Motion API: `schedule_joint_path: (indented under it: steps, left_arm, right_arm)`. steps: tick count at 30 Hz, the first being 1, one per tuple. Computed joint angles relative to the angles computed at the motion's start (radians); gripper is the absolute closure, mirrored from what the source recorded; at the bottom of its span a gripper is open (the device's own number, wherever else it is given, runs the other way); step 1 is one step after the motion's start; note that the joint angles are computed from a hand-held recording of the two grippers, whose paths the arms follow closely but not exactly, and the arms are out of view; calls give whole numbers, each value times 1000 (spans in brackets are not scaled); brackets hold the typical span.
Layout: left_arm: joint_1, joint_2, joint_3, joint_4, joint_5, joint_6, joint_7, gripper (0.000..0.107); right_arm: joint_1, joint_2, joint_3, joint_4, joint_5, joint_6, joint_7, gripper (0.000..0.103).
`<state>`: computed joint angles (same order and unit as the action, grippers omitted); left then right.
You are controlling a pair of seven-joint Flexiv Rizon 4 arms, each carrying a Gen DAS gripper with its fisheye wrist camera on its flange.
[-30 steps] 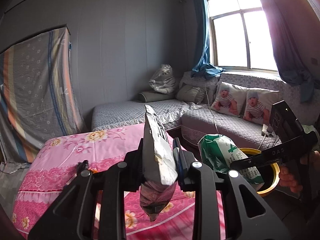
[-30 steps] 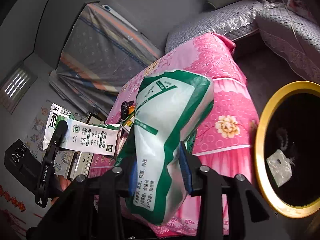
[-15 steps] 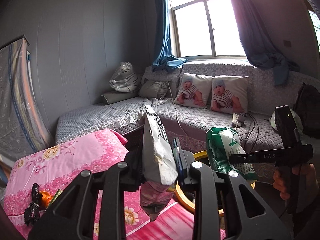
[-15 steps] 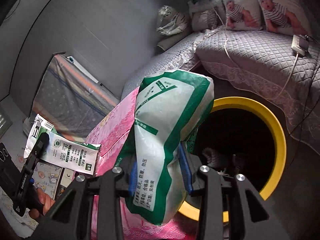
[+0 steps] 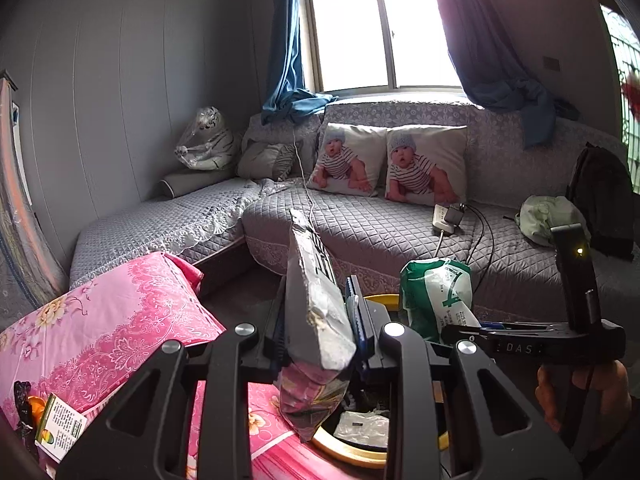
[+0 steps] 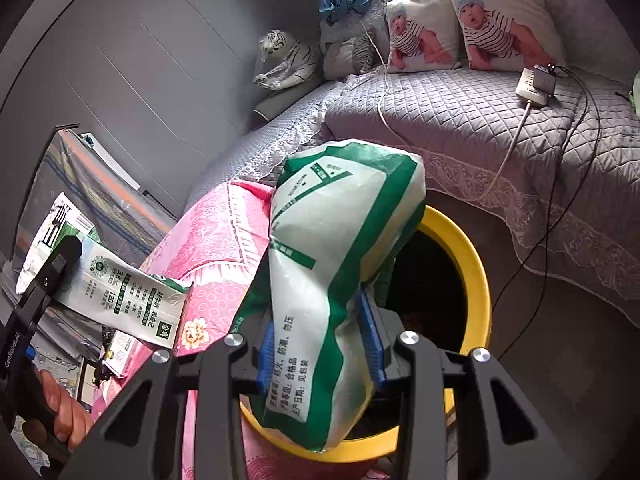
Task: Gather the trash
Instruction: 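Carry the paper packet and tissue pack over the yellow bin with both grippers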
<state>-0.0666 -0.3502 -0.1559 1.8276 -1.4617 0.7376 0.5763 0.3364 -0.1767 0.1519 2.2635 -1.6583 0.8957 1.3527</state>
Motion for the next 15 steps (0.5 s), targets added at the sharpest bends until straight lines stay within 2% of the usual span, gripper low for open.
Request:
schedule_joint_path:
  steps: [3,8,11,13,15]
  left_arm:
    - [-36,-29,-14,-16,15,71,-8,81]
    - [-68,-100,-41,-65,126,167,-103,81]
    - [-64,-144,-52,-101,229,184,-212,81]
    - [-49,-166,-61,-124,297,164,-280,81]
    - [-33,-172,-78,-124,323,165,-299,81]
  right_arm:
    - [-16,-12,-11,2,-27,30,28,69]
    - [-33,-25,-14,2,-32,54,39,69]
    - [-43,-30,-19,5,-20,69,33,69]
    - [-52,-32,-24,10,-33,76,48,69]
    - [-54,-34,-23,14,-29,71,54,68]
